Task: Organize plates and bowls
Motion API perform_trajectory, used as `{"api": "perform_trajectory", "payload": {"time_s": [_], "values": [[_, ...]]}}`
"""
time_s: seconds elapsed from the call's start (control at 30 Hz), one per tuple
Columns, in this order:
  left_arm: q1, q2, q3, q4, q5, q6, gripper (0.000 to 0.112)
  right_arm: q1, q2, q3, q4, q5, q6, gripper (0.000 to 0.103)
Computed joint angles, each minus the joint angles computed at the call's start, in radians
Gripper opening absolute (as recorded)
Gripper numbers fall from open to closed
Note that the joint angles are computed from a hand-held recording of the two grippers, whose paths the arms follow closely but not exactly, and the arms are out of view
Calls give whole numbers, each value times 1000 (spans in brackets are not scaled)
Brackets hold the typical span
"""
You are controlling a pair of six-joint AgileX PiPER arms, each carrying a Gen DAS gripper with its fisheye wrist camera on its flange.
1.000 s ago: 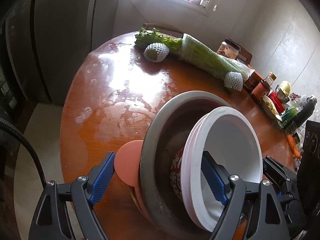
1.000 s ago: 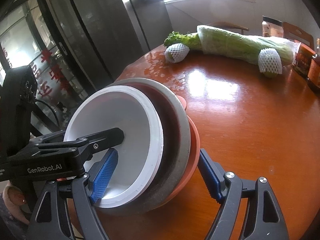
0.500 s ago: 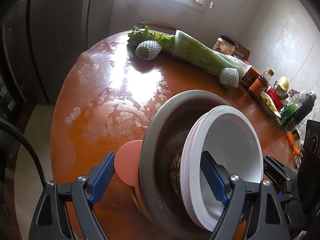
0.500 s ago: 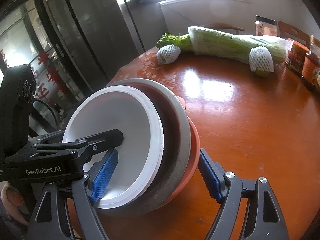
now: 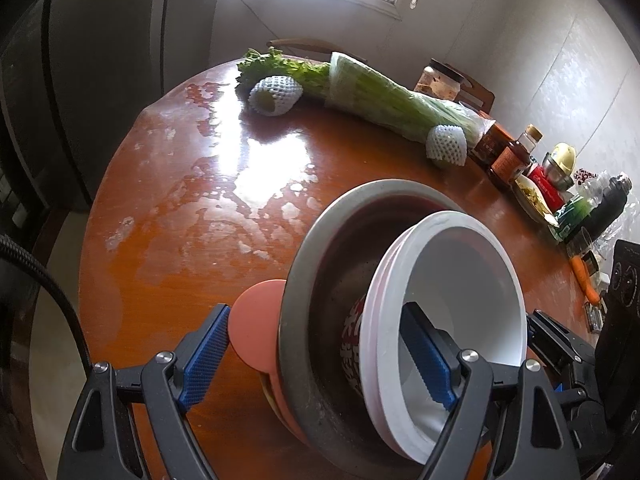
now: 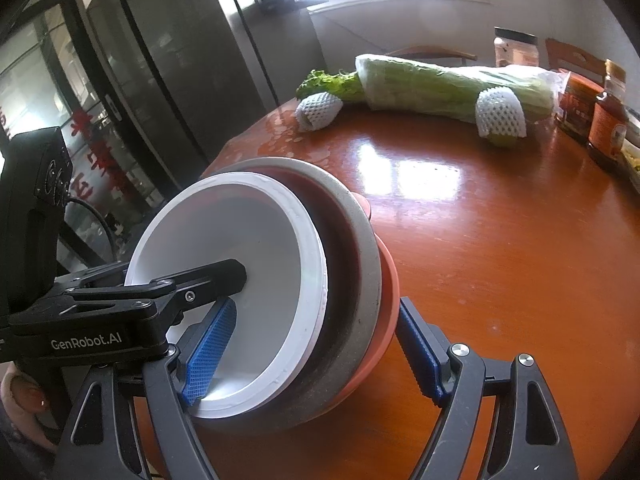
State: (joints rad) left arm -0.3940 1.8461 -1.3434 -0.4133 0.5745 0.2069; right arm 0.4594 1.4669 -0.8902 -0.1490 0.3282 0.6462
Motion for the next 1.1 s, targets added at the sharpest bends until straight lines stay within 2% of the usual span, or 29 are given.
{"api": "perform_trajectory", "payload": {"time_s": [0.47, 1.1], "values": [[-86, 31, -48, 62, 1, -87, 85, -61, -111, 110, 15, -9, -23, 82], [-197, 94, -154, 174, 21, -232, 85, -208, -216, 211, 223, -22, -266, 82]]}}
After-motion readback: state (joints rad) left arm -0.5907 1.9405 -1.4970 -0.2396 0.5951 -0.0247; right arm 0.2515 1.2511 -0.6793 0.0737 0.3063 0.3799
